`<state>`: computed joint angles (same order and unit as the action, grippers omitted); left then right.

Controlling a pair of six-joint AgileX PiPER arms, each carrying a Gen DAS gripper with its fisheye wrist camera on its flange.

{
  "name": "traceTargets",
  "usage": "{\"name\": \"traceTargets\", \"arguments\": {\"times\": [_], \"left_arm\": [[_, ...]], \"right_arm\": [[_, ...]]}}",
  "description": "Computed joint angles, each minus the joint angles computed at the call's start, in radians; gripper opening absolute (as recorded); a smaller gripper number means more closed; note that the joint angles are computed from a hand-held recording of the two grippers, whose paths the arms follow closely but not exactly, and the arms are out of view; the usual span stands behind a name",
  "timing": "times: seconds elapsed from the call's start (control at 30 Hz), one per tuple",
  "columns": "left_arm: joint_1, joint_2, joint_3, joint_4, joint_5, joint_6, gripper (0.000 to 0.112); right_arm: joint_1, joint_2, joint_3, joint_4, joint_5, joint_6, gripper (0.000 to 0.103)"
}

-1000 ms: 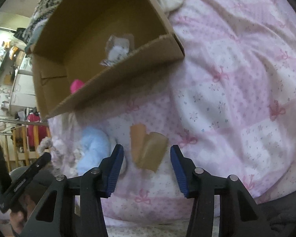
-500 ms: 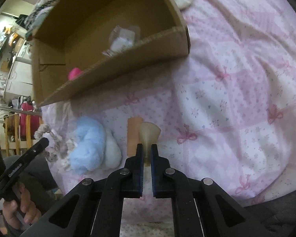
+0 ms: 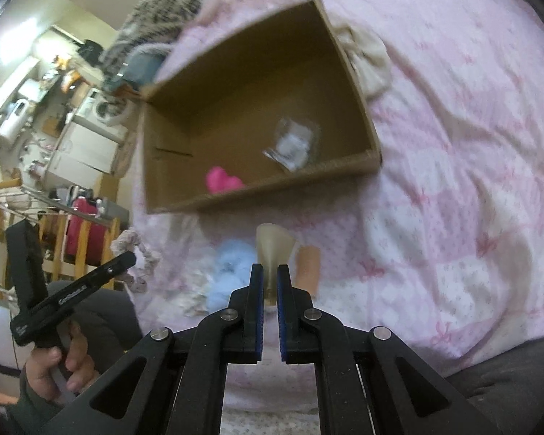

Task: Organize soft objects
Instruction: 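Carry the lace scrunchie into the box while the right gripper carries a tan foam piece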

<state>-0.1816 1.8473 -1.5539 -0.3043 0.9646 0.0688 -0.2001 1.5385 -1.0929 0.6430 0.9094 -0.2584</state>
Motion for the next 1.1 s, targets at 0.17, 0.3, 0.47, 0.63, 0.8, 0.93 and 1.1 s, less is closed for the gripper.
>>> {"name": "traceTargets", "arguments": {"times": [0.17,0.3,0.47,0.63,0.8,0.93,1.1], "left_arm": [[-0.009,0.062,-0.199,-0.015,0.086,-0.007,0.009],[-0.036,0.137,-0.366,0.022,0.119,-0.025,0.009],[-0.068,0.276,-0.599,0.052,0.178,-0.059,0.009],[-0.105,0.344,-0.638,0.100,0.114,-0.046,0.009],[-0.124,0.375,-0.589,0.132,0.050,-0.036,0.009],[-0.116,0.411,-0.604,0.127,0.048,-0.054,0.009],[-0.107,0.430,-0.616,0.129,0.055,-0.082,0.009]], "right_arm": [[-0.032,-0.008,-0.067,0.054,0.005,-0.052,0.008],[-0.032,0.026,-0.149,0.063,-0.007,-0.057,0.008],[-0.045,0.084,-0.212,0.130,-0.043,-0.106,0.008],[-0.037,0.159,-0.236,0.160,-0.096,-0.132,0.008],[-0.013,0.222,-0.222,0.139,-0.149,-0.115,0.008],[0.018,0.245,-0.232,0.056,-0.170,-0.066,0.008],[0.036,0.276,-0.258,0.011,-0.160,-0.041,0.008]]}}
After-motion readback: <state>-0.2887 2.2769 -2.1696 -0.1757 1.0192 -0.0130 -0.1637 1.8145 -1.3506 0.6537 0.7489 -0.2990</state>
